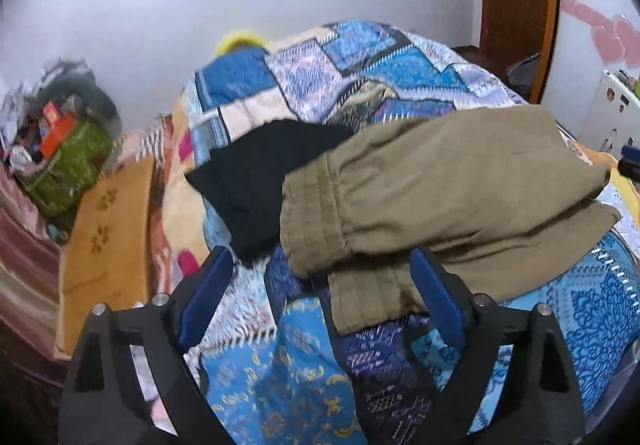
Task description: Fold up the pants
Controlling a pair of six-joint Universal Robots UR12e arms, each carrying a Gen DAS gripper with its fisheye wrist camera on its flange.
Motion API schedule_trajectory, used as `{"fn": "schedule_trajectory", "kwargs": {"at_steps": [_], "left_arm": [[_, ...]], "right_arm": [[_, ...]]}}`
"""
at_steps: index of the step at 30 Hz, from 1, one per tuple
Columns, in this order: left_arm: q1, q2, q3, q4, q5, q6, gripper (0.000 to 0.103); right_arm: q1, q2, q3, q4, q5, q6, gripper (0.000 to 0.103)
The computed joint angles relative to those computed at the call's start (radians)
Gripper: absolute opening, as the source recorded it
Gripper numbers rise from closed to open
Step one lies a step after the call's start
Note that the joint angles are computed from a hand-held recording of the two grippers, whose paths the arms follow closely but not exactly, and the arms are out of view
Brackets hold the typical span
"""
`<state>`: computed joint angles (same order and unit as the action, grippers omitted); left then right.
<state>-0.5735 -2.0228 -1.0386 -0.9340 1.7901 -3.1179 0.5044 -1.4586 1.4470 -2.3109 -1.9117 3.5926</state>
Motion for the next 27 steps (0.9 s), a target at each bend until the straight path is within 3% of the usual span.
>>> {"fn": "schedule_trajectory", "kwargs": {"at_steps": [3, 5, 14, 25, 26, 27], "left_arm": [[-0.007, -0.018, 0.029, -0.008, -0.003, 0.048, 0.099], [-0.014, -0.034, 0.049, -0.025, -0.006, 0.087, 0.099], [-0.035, -0.112, 0.135, -0.118, 0.004, 0.173, 0.099], [-0.006, -0.143, 0.221, -0.175, -0.118, 0.084, 0.098], [-0.004, -0.144, 0.223, -0.177, -0.127, 0.075, 0.097], [-0.003, -0.145, 0.226, -0.179, -0.131, 0.071, 0.097]], "right_arm": [[0.011, 0.004, -0.008, -0.043, -0.022, -0.020, 0.076], [0.009, 0.011, -0.019, -0.056, 0.008, -0.041, 0.080], [0.006, 0.088, -0.099, 0.010, 0.185, -0.188, 0.080], [0.015, 0.186, -0.227, 0.172, 0.254, -0.351, 0.079], [0.017, 0.190, -0.232, 0.170, 0.254, -0.369, 0.077], [0.020, 0.195, -0.238, 0.172, 0.245, -0.386, 0.067]]}}
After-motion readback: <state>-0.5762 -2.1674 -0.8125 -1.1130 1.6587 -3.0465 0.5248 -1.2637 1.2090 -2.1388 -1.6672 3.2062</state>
